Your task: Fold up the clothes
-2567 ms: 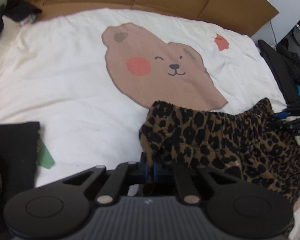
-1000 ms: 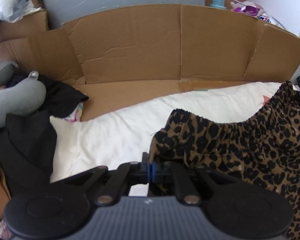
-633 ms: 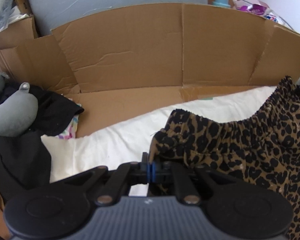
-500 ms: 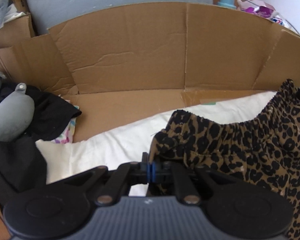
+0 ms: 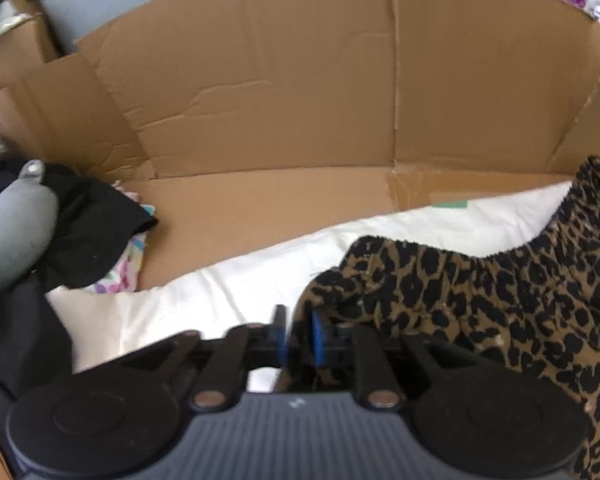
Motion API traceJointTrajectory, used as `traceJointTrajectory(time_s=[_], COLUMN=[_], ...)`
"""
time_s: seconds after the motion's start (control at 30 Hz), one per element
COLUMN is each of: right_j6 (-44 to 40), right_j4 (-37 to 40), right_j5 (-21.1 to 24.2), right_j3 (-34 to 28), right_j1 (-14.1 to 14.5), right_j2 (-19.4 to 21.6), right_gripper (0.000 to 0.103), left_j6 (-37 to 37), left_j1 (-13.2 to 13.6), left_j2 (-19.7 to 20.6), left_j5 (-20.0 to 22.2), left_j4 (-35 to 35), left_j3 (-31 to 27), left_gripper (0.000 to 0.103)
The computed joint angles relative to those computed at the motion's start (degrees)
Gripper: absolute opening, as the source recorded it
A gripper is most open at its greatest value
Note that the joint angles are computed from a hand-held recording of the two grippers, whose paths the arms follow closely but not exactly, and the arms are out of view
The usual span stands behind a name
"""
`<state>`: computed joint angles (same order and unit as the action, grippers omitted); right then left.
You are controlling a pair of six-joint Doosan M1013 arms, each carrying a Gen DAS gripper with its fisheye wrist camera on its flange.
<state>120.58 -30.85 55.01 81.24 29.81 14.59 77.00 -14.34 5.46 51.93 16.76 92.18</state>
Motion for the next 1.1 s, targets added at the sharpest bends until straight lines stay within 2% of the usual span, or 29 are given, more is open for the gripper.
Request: traceJointTrajectory(time_s=[0.03, 0.07, 0.13, 0.23, 0.33, 0.4, 0.67, 0.73, 0.77, 0.97, 1.07, 1.1], right_j6=[1.54, 2.83, 5.10, 10.74, 18.84, 21.89, 20.03, 20.61, 21.30, 24.86, 25.13, 24.84], right_j4=[-0.86, -1.86, -2.50, -1.62, -3.19, -2.64, -0.24, -0.33, -0.54, -2.84, -2.39, -3.05], right_j5=[-0.81, -1.54, -2.56, -3.81, -5.08, -5.94, -4.22, -3.67, -3.17, 1.58, 2.10, 1.72], right_j3=[0.72, 1.54, 3.03, 5.37, 8.17, 9.98, 14.11, 15.08, 15.57, 17.35, 17.94, 18.51], right_j1=[0.23, 0.49, 0.69, 0.80, 2.09, 3.22, 8.23, 9.07, 9.48, 12.24, 12.90, 13.33], right_j2=[-0.50, -1.06, -2.22, -4.31, -6.75, -8.38, -14.25, -16.27, -17.27, -21.07, -22.64, -23.21], right_gripper=[0.016, 0.021, 0.029, 0.030, 0.032, 0.037, 0.038, 0.042, 0.048, 0.048, 0.049, 0.053], left_j6=[-1.06, -1.96, -3.05, -4.34, -6.72, -8.74, -12.38, -11.88, -11.80, -10.47, -12.89, -13.31], left_j1=[-0.12, -0.31, -0.66, -1.25, -2.38, -3.53, -8.63, -9.66, -10.18, -13.40, -15.21, -16.28], left_j2=[-0.48, -0.89, -1.54, -2.86, -4.66, -6.10, -10.07, -10.70, -10.94, -12.34, -12.80, -12.90], left_j5=[-0.76, -1.39, -2.08, -0.96, 0.46, 1.04, 4.25, 5.75, 6.50, 9.96, 11.27, 11.73], left_j4=[0.53, 1.37, 2.63, 2.39, 3.10, 4.16, 6.56, 5.35, 4.81, 2.27, 2.41, 3.53], left_j3=[0.59, 1.14, 2.03, 3.15, 4.42, 5.47, 6.72, 6.44, 6.33, 5.63, 5.25, 5.31], left_gripper=[0.037, 0.044, 0.044, 0.044, 0.045, 0.048, 0.049, 0.051, 0.051, 0.051, 0.051, 0.051])
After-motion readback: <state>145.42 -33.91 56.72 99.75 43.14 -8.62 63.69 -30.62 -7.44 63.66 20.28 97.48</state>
